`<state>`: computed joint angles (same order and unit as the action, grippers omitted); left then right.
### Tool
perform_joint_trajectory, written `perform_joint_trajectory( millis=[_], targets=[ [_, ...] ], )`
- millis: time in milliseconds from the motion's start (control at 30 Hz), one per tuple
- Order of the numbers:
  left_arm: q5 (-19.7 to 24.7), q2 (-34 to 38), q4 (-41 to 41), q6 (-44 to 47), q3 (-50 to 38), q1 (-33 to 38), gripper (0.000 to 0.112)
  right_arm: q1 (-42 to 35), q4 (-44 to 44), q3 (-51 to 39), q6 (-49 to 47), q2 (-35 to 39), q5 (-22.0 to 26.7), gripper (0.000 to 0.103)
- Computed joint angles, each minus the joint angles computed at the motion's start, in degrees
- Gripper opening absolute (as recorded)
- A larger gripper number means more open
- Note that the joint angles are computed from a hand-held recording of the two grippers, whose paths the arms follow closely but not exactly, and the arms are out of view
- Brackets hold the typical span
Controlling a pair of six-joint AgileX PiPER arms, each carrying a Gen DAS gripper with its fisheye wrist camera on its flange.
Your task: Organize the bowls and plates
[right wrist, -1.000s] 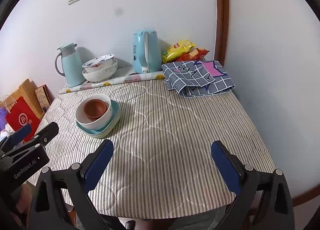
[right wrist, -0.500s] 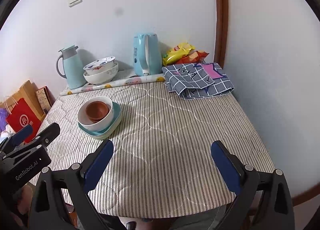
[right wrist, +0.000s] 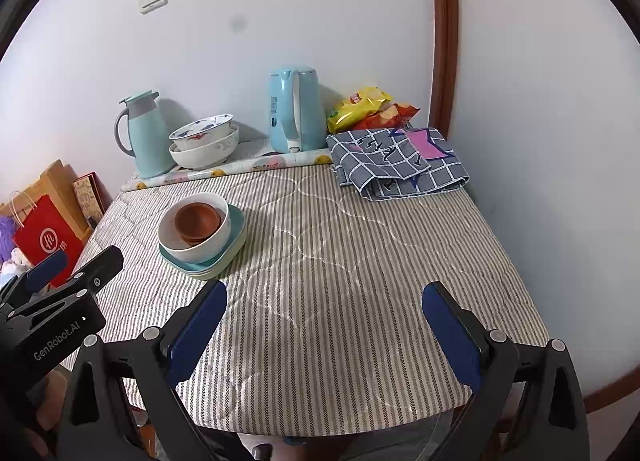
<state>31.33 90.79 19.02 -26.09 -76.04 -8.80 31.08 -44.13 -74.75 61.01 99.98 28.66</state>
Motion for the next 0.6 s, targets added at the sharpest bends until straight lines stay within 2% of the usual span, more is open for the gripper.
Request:
perform_joint_trajectory(
  millis=[600],
  targets=[
    [-0.12, -0.24, 0.63, -1.30, 0.45, -0.55, 0.088, 0.31, -0.48, -0.10, 0.31, -0.01, 0.00, 0.097]
  ],
)
